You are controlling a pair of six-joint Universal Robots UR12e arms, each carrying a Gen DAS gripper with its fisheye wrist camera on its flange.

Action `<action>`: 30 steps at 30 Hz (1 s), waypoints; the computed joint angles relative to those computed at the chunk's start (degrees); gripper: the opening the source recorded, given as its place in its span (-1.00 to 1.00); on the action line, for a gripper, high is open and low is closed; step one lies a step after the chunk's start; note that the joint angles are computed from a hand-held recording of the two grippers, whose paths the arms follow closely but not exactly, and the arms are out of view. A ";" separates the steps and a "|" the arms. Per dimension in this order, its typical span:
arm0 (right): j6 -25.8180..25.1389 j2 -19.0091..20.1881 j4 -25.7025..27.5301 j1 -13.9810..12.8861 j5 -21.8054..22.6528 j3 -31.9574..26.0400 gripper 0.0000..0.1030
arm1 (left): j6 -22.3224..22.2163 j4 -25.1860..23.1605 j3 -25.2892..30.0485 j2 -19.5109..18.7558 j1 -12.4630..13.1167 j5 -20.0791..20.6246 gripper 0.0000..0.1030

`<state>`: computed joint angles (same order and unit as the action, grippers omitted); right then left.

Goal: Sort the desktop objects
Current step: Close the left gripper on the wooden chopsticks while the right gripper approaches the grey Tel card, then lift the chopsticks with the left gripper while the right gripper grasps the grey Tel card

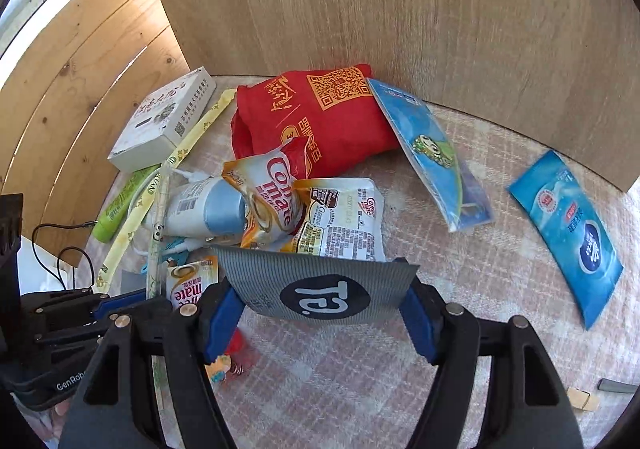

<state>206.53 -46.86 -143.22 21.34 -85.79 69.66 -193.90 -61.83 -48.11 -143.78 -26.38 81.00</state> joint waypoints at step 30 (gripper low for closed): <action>10.94 -18.71 -9.00 2.31 -9.31 22.81 0.24 | 6.23 8.24 -11.93 9.46 -3.41 -5.02 -0.78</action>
